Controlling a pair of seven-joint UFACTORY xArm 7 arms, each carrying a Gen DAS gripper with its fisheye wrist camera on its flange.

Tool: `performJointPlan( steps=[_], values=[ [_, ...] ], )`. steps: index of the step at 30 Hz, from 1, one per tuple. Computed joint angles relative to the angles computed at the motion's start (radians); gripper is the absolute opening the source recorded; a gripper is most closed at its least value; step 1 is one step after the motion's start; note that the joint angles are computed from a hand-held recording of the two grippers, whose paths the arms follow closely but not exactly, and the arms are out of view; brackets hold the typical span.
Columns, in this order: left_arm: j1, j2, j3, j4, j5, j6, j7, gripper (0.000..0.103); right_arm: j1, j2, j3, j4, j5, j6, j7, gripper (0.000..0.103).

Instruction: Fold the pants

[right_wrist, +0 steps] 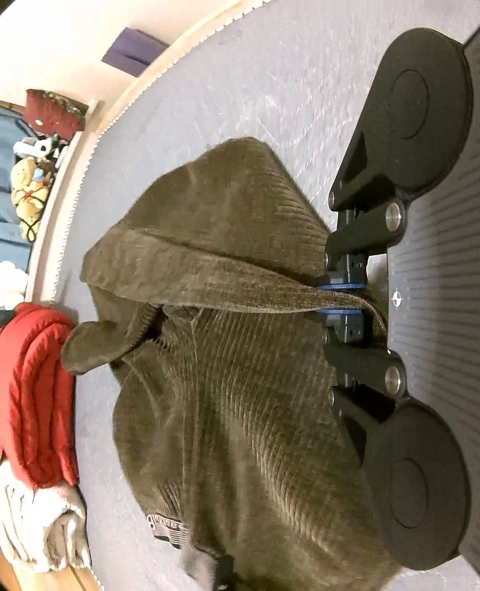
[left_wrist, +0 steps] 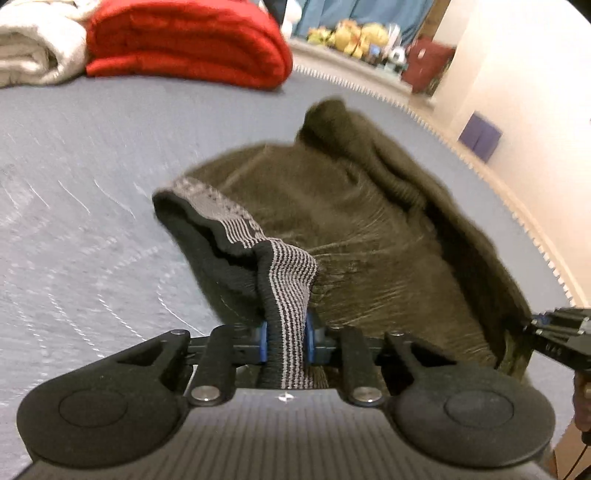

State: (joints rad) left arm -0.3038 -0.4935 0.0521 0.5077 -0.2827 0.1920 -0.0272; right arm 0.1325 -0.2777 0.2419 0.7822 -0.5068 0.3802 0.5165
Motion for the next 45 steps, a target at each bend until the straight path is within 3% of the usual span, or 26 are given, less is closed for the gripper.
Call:
performJointPlan(
  steps=[3,6,11,15,18,20,21,22,24,25,27,31,34,38,43,44,45],
  values=[
    [0.061,-0.1,-0.025,-0.046,0.041,0.032,-0.025,0.019,0.06,-0.076,-0.03,-0.042,0.076,-0.011,-0.097,0.008],
    [0.114,-0.21,0.02,-0.072,0.052,0.146,-0.033,0.018,0.144,-0.153,-0.044,-0.079,0.172,-0.009,-0.232,0.008],
    [0.256,-0.395,0.09,-0.096,0.111,0.366,0.014,0.018,0.392,-0.241,-0.129,-0.12,0.435,0.023,-0.517,0.008],
    [0.342,-0.412,0.13,-0.079,0.137,0.553,0.057,0.02,0.57,-0.245,-0.217,-0.099,0.63,0.131,-0.764,0.008],
    [0.387,-0.399,0.081,-0.07,0.154,0.591,0.042,0.037,0.53,-0.201,-0.171,-0.051,0.62,0.247,-0.806,0.011],
    [0.436,-0.423,0.014,-0.073,0.194,0.555,-0.015,0.06,0.506,-0.185,-0.173,-0.017,0.658,0.28,-0.827,0.014],
    [0.456,-0.44,-0.01,-0.072,0.219,0.534,-0.038,0.066,0.497,-0.185,-0.178,-0.002,0.691,0.28,-0.831,0.022],
    [0.474,-0.464,-0.032,-0.077,0.243,0.514,-0.063,0.071,0.488,-0.18,-0.187,0.019,0.727,0.273,-0.84,0.037],
    [0.476,-0.488,-0.062,-0.076,0.27,0.454,-0.102,0.072,0.449,-0.177,-0.19,0.042,0.773,0.214,-0.834,0.056],
    [0.463,-0.492,-0.064,-0.076,0.272,0.437,-0.112,0.072,0.438,-0.197,-0.198,0.033,0.795,0.207,-0.832,0.06],
    [0.418,-0.488,-0.078,-0.073,0.261,0.408,-0.138,0.072,0.378,-0.159,-0.189,0.074,0.839,0.174,-0.789,0.06],
    [0.321,-0.418,-0.111,-0.053,0.243,0.366,-0.169,0.07,0.243,-0.022,-0.112,0.166,0.774,0.127,-0.577,0.06],
    [0.278,-0.316,-0.159,-0.013,0.239,0.32,-0.228,0.07,0.182,0.109,-0.055,0.253,0.634,0.104,-0.407,0.063],
    [0.242,-0.204,-0.199,0.031,0.262,0.259,-0.288,0.07,0.172,0.255,-0.032,0.353,0.405,0.092,-0.227,0.074],
    [0.219,-0.122,-0.192,0.059,0.296,0.224,-0.316,0.07,0.228,0.362,-0.061,0.443,0.258,0.151,-0.15,0.071],
    [0.216,-0.109,-0.188,0.066,0.299,0.222,-0.32,0.07,0.236,0.365,-0.066,0.446,0.238,0.154,-0.152,0.068],
    [0.209,-0.119,-0.176,0.064,0.3,0.233,-0.313,0.07,0.24,0.364,-0.071,0.443,0.224,0.154,-0.159,0.055]
  ],
)
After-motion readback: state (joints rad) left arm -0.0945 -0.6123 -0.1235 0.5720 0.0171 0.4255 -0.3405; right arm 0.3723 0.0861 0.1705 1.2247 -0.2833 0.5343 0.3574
